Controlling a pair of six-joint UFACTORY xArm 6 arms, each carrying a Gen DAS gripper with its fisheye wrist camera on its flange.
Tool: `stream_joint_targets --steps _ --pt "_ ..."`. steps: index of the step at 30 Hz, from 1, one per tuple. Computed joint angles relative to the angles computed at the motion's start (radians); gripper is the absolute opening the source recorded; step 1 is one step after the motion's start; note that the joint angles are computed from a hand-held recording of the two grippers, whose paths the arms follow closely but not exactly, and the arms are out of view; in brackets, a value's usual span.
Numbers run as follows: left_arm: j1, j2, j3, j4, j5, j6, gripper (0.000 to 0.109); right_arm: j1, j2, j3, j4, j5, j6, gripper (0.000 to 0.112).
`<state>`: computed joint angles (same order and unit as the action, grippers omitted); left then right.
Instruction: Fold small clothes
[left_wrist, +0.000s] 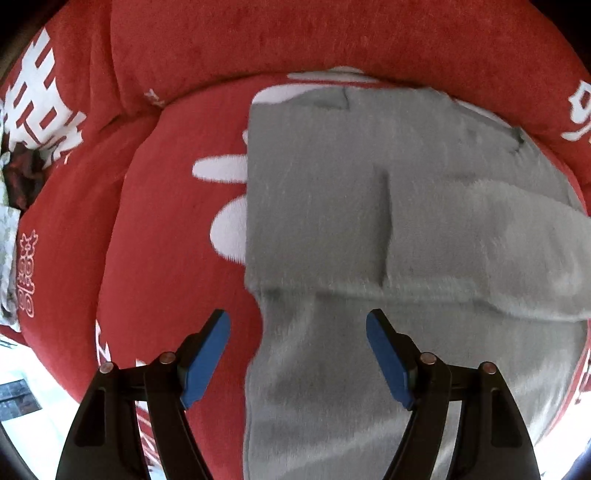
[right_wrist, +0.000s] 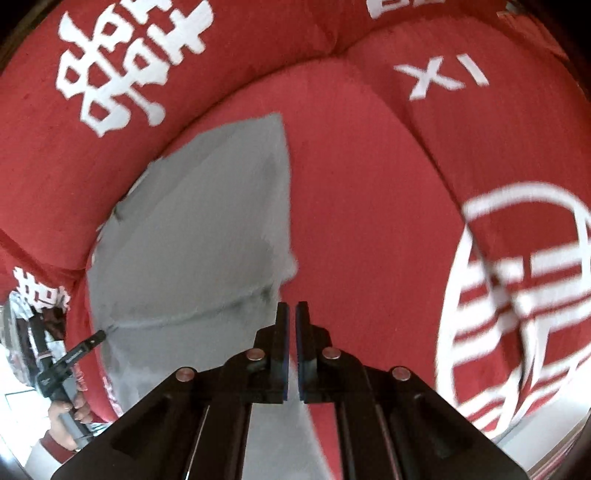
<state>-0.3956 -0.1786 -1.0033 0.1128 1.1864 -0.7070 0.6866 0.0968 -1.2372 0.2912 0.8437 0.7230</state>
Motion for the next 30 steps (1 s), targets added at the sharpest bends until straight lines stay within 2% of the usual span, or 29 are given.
stream_joint_targets --steps 3,9,12,13,21,22,23,26,28,30 --pt "-0.023 -0.037 0.019 -0.030 0.014 0.009 0.077 0.024 -0.014 0.009 0.030 0.011 0.011 0.018" --pt "-0.075 -0.077 0.021 -0.083 0.032 0.041 0.077 0.084 0.004 -0.025 0.074 0.028 0.014 0.020" --pt "-0.099 -0.089 0.021 -0.099 0.042 0.064 0.077 0.116 0.028 -0.062 0.073 0.041 0.022 0.033" --pt "-0.112 -0.094 0.019 -0.105 0.050 0.069 0.077 0.125 0.034 -0.072 0.074 0.043 0.023 0.034" --pt "-0.107 -0.141 0.058 -0.164 0.057 0.140 0.077 0.189 0.089 -0.143 0.094 0.055 0.050 0.034" --pt "-0.104 -0.153 0.068 -0.169 0.053 0.144 0.085 0.196 0.094 -0.150 0.092 0.056 0.060 0.034" --pt "-0.099 -0.163 0.076 -0.173 0.048 0.147 0.101 0.204 0.097 -0.156 0.089 0.056 0.071 0.034" --pt "-0.097 -0.195 0.093 -0.180 0.036 0.147 0.103 0.223 0.112 -0.176 0.077 0.055 0.103 0.036" --pt "-0.102 -0.203 0.094 -0.176 0.043 0.158 0.103 0.238 0.109 -0.173 0.066 0.044 0.130 0.047" --pt "-0.112 -0.210 0.099 -0.171 0.047 0.168 0.103 0.248 0.107 -0.168 0.062 0.032 0.148 0.048"
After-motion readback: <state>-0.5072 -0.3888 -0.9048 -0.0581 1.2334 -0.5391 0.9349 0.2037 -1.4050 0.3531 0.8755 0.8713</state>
